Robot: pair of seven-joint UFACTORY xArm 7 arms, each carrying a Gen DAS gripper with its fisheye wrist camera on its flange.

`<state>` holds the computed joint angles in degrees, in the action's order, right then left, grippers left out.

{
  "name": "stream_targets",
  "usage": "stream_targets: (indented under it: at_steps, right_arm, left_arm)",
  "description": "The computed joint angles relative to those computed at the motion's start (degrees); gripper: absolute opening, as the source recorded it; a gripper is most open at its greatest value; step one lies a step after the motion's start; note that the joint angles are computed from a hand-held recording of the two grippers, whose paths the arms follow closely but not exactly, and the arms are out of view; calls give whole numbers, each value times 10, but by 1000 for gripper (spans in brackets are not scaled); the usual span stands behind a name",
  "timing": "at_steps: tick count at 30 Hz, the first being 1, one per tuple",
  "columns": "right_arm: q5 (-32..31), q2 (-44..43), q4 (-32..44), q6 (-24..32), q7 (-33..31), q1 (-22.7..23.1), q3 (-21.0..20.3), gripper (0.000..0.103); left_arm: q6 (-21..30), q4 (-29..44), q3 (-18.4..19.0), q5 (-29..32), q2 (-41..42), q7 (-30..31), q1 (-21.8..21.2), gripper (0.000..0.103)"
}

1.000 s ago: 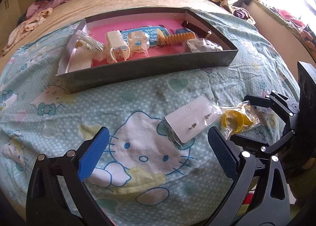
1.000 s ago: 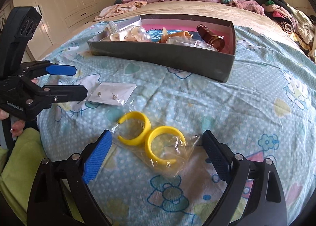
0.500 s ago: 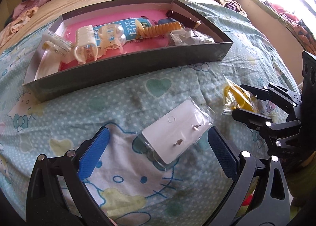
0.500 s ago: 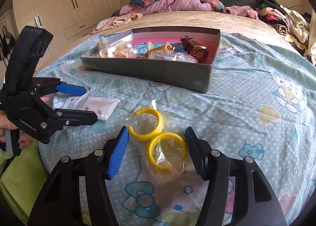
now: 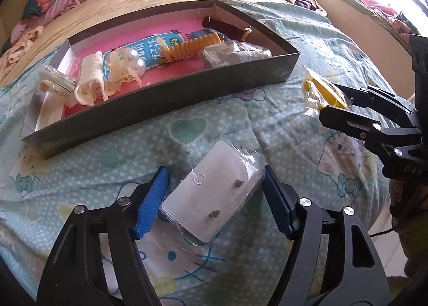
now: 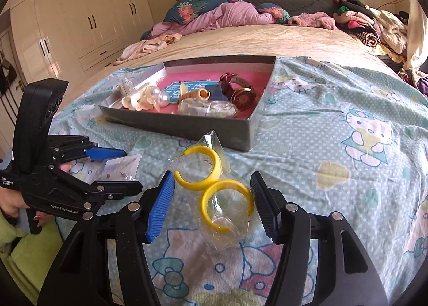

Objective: Organize jewelry
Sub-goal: 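Grasp the bagged earring card with the left tool while the right grasps the yellow bangle bag, then lower the bangle bag into the grey box with the right tool while the left drops the earring card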

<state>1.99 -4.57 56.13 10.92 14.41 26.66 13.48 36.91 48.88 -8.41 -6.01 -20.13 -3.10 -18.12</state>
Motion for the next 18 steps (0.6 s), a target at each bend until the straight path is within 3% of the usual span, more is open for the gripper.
stream_targets:
  at_steps: [7,18]
  right_arm:
    - [-5,3,20,-2,-3,0,0,57]
    - [-20,30,74,-1,-15,3,3,57]
  left_arm:
    - [6,2,12,-25,-26,10,-2,61]
    - [8,49,19,10,-23,-15,43,61]
